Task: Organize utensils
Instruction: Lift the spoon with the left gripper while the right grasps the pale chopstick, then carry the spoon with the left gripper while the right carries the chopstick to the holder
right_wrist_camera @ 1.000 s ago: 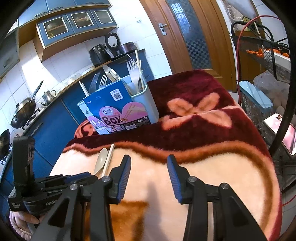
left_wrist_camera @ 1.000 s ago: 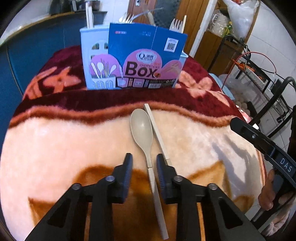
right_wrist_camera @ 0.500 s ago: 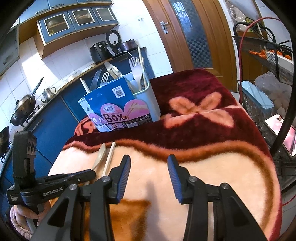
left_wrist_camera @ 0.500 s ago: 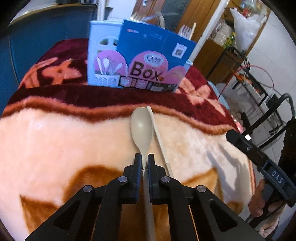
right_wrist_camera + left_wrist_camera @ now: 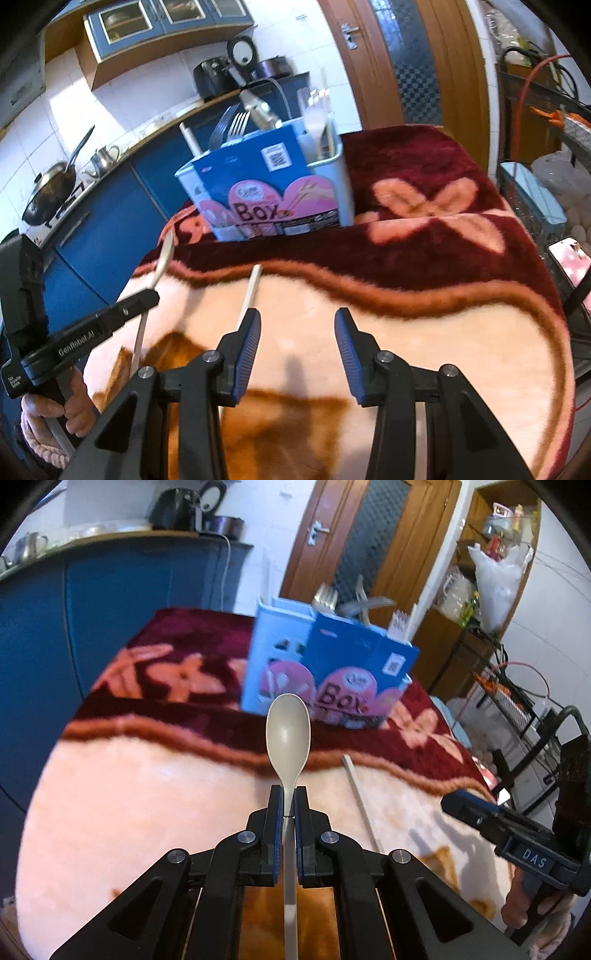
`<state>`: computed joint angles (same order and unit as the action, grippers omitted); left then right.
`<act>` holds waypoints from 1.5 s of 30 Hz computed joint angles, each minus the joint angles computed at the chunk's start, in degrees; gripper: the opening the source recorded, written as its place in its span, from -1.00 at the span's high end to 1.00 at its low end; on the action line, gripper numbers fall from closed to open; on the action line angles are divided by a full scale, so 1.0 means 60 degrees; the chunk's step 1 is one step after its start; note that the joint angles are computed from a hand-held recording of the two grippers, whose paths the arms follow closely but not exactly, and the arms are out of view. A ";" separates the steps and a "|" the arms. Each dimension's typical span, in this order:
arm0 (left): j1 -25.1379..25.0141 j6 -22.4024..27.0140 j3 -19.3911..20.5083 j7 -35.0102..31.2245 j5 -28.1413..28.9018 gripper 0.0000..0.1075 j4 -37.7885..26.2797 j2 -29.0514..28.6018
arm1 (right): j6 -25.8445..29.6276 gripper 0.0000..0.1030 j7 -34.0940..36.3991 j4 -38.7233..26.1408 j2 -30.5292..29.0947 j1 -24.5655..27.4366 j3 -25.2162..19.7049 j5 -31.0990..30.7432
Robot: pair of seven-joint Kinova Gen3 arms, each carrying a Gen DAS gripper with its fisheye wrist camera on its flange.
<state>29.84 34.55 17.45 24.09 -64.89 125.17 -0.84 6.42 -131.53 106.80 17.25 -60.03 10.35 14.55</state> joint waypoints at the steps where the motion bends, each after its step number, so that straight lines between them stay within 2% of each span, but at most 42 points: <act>1: 0.0005 0.0046 0.0005 0.0104 -0.0083 0.90 0.0072 -0.0077 | 0.0207 0.13 0.0171 -0.0178 0.0062 0.0294 -0.0383 -0.0076; 4: -0.0008 0.0288 0.0120 0.0525 -0.0469 0.90 0.0258 -0.0232 | 0.0960 0.13 0.0635 -0.0794 0.0295 0.1055 -0.1416 -0.0223; 13: -0.0345 0.0324 0.0397 0.1434 -0.1306 0.90 0.0793 -0.0700 | 0.3067 0.14 0.1736 -0.2655 0.1176 0.1966 -0.2959 -0.0533; 18: -0.0569 0.0189 0.0465 0.1853 -0.1690 0.90 0.1060 -0.0930 | 0.4307 0.27 0.2142 -0.3807 0.1739 0.1851 -0.3084 -0.0599; 22: -0.0731 0.0020 0.0488 0.1948 -0.1871 0.90 0.1191 -0.1067 | 0.5382 0.44 0.2235 -0.4728 0.2256 0.1755 -0.3038 -0.0768; 27: -0.0923 -0.0077 0.0555 0.1966 -0.1998 0.90 0.1244 -0.1187 | 0.5952 0.48 0.2274 -0.5249 0.2515 0.1565 -0.2922 -0.0570; 31: -0.1094 -0.0382 0.0495 0.1860 -0.2021 0.90 0.1240 -0.1285 | 0.5891 0.52 0.2477 -0.5347 0.2603 0.1835 -0.3097 -0.0919; 33: -0.1195 -0.0504 0.0505 0.1833 -0.2038 0.90 0.1216 -0.1277 | 0.5838 0.58 0.2545 -0.5405 0.2653 0.1926 -0.3106 -0.1051; 35: -0.1315 -0.0752 0.0446 0.1844 -0.2110 0.90 0.1201 -0.1275 | 0.5745 0.77 0.2562 -0.5375 0.2645 0.1943 -0.3053 -0.1076; 36: -0.1389 -0.0927 0.0394 0.1849 -0.2144 0.90 0.1192 -0.1284 | 0.5648 0.77 0.2587 -0.5307 0.2618 0.2009 -0.3067 -0.1137; 38: -0.1535 -0.1153 0.0371 0.1950 -0.2226 0.90 0.1177 -0.1299 | 0.5318 0.84 0.2788 -0.5060 0.2517 0.2324 -0.3278 -0.1476; 42: -0.1681 -0.1100 0.0488 0.2329 -0.2584 0.90 0.1151 -0.1261 | 0.4187 0.84 0.3568 -0.4156 0.2152 0.3157 -0.3881 -0.2355; 45: -0.1623 -0.0959 0.0505 0.2444 -0.2756 0.90 0.1091 -0.1200 | 0.3400 0.84 0.3834 -0.3487 0.1800 0.3301 -0.3943 -0.2651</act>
